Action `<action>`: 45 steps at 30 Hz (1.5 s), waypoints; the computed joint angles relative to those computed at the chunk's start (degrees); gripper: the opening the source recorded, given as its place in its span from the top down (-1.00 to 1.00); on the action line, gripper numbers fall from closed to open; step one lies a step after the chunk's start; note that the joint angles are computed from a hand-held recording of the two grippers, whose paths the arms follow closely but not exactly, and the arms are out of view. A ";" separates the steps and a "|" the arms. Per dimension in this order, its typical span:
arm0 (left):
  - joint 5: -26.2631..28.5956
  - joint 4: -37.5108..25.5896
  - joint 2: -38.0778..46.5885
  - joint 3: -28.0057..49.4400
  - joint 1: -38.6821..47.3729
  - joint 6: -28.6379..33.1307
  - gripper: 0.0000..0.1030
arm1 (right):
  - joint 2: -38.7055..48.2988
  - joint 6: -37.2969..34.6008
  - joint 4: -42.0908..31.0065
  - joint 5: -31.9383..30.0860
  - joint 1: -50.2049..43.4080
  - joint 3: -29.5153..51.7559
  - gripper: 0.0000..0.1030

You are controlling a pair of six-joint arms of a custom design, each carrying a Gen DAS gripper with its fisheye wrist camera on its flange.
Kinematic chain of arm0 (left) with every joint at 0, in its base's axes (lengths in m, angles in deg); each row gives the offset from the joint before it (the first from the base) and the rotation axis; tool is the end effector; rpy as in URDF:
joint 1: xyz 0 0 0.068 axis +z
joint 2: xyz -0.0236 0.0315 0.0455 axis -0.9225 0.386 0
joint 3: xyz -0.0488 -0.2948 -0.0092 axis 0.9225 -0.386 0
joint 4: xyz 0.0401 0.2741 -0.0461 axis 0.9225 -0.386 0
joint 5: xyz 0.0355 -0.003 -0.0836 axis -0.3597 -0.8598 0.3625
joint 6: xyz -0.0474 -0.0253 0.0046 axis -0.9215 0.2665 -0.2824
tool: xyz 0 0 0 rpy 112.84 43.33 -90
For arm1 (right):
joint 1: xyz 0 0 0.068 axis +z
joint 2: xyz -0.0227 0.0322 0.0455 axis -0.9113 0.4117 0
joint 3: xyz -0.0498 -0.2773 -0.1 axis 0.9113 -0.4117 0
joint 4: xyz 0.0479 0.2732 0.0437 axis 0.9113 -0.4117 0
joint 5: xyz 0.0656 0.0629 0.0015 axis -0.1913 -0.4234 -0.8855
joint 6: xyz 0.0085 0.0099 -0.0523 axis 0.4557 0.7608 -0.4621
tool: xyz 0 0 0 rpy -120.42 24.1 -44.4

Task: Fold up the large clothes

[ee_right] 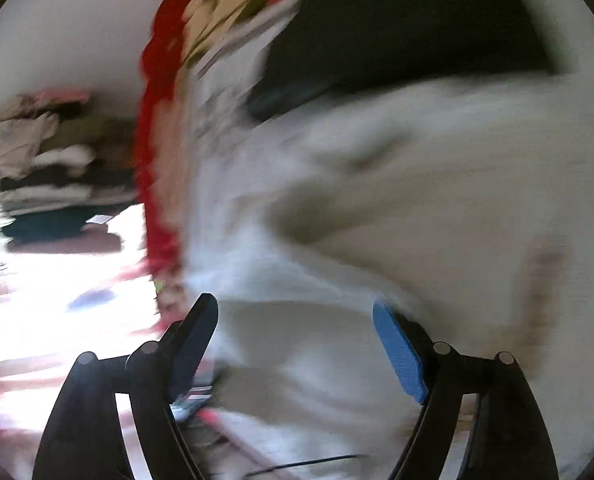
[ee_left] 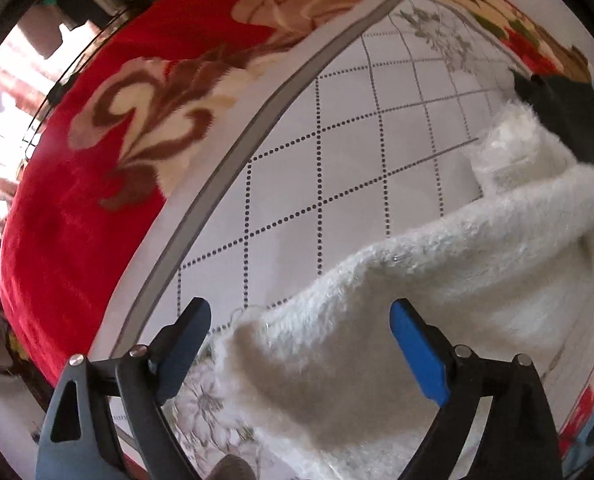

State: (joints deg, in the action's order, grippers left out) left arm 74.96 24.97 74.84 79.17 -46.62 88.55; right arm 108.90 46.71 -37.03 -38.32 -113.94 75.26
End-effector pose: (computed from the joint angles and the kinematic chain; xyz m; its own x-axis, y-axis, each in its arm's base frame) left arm 0.2077 0.0767 0.2576 -0.9892 0.0037 -0.1468 0.0026 1.0000 0.0076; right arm 0.1786 -0.1713 0.1890 -0.7934 0.6082 0.0239 0.5184 0.6547 0.5501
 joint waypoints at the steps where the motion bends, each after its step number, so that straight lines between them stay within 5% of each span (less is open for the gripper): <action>1: -0.15 -0.40 -0.78 -0.08 0.07 -0.26 -0.82 | 0.31 -2.35 0.28 2.67 -4.73 -0.53 -0.69; 6: -3.49 -2.27 -6.41 -1.49 -3.45 -3.08 -0.83 | 14.80 -9.28 6.81 0.60 -9.40 -0.21 -0.74; 12: -8.10 -1.95 -7.82 -4.14 -8.88 -5.29 -0.83 | 28.25 -7.53 15.68 -7.25 -3.14 1.60 -0.85; 13: -9.05 -2.06 -8.81 -4.73 -9.76 -5.41 -0.83 | 28.27 -7.73 15.19 -8.38 -3.22 1.97 -0.78; 17: -11.53 -1.81 -10.57 -6.65 -11.92 -6.59 -0.83 | 31.17 -2.53 15.00 -14.30 -7.84 1.85 0.12; 23: -11.58 -5.10 -12.90 -4.87 -11.65 -7.29 -0.83 | 25.07 1.75 16.89 -14.19 -14.78 -6.15 0.65; 28: -10.64 -9.09 -16.48 -3.19 -11.91 -5.19 -0.83 | 19.88 -13.57 -0.93 -0.98 -38.25 -7.92 0.73; 31: -9.86 -11.25 -18.43 -2.84 -12.62 -3.65 -0.83 | 21.52 -23.87 -11.95 6.49 -52.55 -4.67 0.73; 34: -9.91 -11.89 -19.99 -3.46 -13.98 -3.38 -0.83 | 24.26 -25.55 -15.52 3.46 -54.10 -3.80 0.73; 38: -9.84 -11.67 -19.85 -4.33 -15.50 -5.50 -0.83 | 22.93 -21.43 -15.97 -9.38 -41.28 -3.03 0.71; 40: -10.03 -10.93 -19.74 -4.49 -16.79 -6.81 -0.83 | 21.24 -16.42 -15.66 -22.18 -30.93 -2.44 0.59; 43: -10.56 -9.86 -19.58 -5.02 -19.15 -8.36 -0.83 | 23.37 -15.06 -17.48 -34.94 -19.22 2.04 -0.36; 45: -10.30 -9.72 -19.03 -5.01 -20.37 -9.34 -0.83 | 22.72 -13.68 -18.25 -34.99 -14.52 5.47 -0.45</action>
State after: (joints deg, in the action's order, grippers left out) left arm 64.66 15.25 55.81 74.16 -66.98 79.21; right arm 131.62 33.04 -55.27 -73.31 -128.46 80.73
